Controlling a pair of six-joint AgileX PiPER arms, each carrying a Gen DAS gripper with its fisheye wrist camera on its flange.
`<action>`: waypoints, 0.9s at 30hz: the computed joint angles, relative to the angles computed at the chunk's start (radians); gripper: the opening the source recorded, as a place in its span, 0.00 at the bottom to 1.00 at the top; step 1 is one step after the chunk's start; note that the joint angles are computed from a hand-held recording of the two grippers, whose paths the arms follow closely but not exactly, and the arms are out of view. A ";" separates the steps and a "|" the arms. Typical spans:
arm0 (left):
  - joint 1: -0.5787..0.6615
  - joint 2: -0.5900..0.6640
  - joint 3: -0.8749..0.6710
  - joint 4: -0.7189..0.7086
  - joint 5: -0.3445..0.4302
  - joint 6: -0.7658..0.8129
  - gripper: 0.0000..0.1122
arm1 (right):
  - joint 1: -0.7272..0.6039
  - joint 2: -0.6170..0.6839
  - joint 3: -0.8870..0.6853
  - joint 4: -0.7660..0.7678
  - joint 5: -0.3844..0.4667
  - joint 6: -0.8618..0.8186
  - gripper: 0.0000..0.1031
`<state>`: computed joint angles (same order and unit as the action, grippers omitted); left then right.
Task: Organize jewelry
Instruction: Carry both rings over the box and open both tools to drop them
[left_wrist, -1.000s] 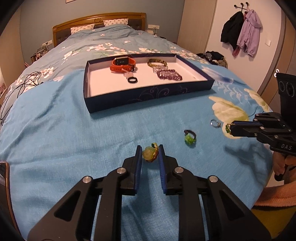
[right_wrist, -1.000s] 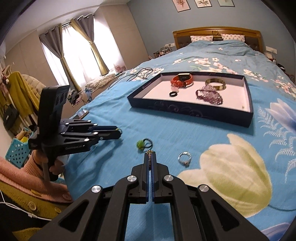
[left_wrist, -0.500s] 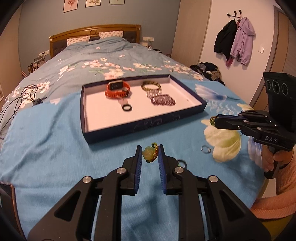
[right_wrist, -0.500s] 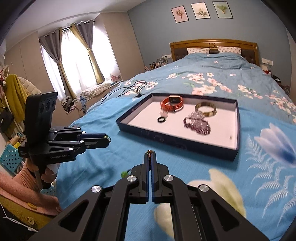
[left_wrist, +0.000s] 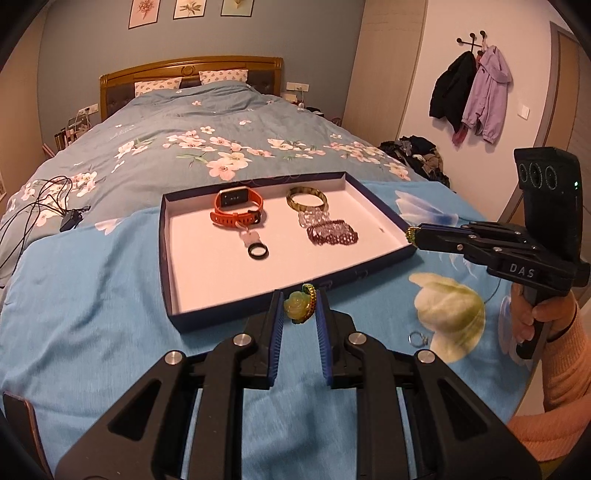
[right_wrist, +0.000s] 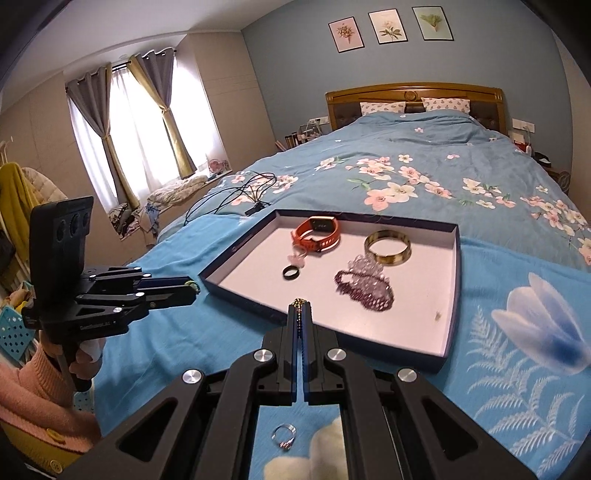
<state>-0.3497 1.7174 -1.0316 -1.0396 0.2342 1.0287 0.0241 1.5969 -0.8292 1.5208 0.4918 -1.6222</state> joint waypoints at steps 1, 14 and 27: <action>0.002 0.007 -0.013 0.013 0.002 -0.015 0.16 | 0.000 0.010 -0.013 -0.007 -0.004 0.007 0.01; -0.005 0.105 -0.178 0.300 0.003 -0.295 0.16 | 0.018 0.129 -0.158 -0.132 -0.042 0.139 0.01; -0.015 0.248 -0.347 0.546 0.046 -0.546 0.16 | 0.047 0.234 -0.288 -0.321 -0.061 0.338 0.01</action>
<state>-0.3644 1.9657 -1.3782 -0.4938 0.2807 0.4831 0.0709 1.8312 -1.1173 1.1998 0.4304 -1.2840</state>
